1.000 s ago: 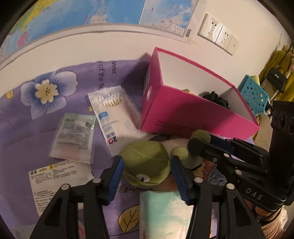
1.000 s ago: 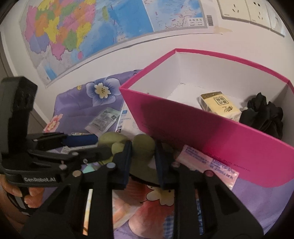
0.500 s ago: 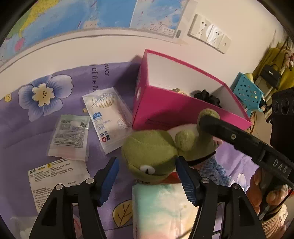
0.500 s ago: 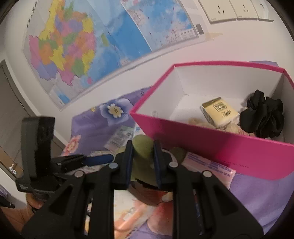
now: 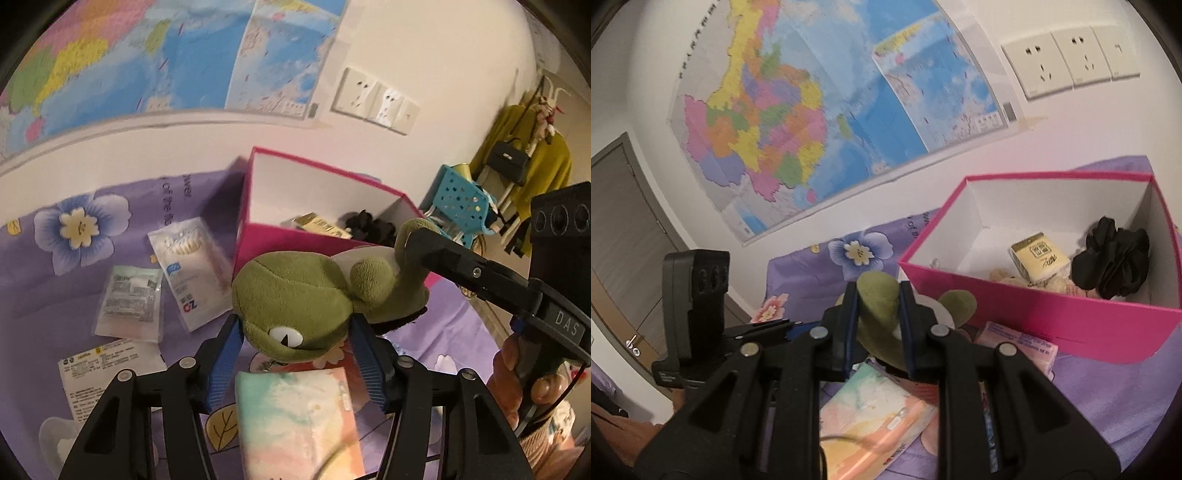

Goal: Organize soft objects
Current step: 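Grasp the green plush toy with the left gripper and lift it, then carry the green plush over the pink box and open the left gripper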

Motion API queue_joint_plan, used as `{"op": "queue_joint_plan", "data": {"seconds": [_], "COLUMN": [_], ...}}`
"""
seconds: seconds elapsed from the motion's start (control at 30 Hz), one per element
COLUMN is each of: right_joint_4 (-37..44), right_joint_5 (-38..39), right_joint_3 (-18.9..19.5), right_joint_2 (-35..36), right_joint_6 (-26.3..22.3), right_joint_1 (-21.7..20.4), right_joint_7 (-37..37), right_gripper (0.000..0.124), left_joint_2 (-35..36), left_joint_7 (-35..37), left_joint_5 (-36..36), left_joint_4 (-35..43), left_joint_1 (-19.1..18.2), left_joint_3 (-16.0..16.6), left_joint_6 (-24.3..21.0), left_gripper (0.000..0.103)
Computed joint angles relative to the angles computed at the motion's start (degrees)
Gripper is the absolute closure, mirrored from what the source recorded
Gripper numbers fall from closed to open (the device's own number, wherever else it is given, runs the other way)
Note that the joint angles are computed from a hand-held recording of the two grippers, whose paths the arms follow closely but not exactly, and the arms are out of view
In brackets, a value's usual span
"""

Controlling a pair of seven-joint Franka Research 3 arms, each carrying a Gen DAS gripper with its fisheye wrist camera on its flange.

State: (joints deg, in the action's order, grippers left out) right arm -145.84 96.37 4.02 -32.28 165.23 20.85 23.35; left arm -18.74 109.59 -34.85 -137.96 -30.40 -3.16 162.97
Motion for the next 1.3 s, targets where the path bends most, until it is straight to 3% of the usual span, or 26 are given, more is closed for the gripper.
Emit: {"op": "queue_joint_plan", "data": {"seconds": [0.33, 0.67, 0.83, 1.0, 1.3], "right_joint_4": [-6.2, -9.3, -6.8, -1.7, 4.4], "right_joint_5": [-4.4, -8.2, -4.8, -0.6, -0.5], "right_joint_3": [0.1, -1.8, -4.5, -4.6, -3.8], "right_joint_2": [-8.4, -14.0, -12.4, -6.4, 4.3], "right_joint_6": [0.0, 4.8, 5.1, 4.4, 5.7], "right_joint_1": [1.9, 3.4, 2.7, -2.0, -7.8], "right_joint_7": [3.4, 5.5, 0.7, -3.9, -2.0], "right_gripper": [0.101, 0.101, 0.100, 0.099, 0.096], "left_joint_2": [-6.5, -4.4, 0.6, 7.4, 19.4], "left_joint_7": [-1.1, -1.3, -2.8, -5.1, -11.4], "left_joint_5": [3.2, 5.4, 8.5, 11.3, 16.5], "left_joint_4": [-5.1, -1.8, 3.9, 11.5, 23.6], "left_joint_1": [-2.8, -7.1, -4.9, -1.0, 6.4], "left_joint_3": [0.4, 1.6, -0.9, -4.1, -11.1], "left_joint_6": [1.1, 2.2, 3.0, 2.7, 0.0], "left_gripper": [0.043, 0.043, 0.043, 0.043, 0.043]}}
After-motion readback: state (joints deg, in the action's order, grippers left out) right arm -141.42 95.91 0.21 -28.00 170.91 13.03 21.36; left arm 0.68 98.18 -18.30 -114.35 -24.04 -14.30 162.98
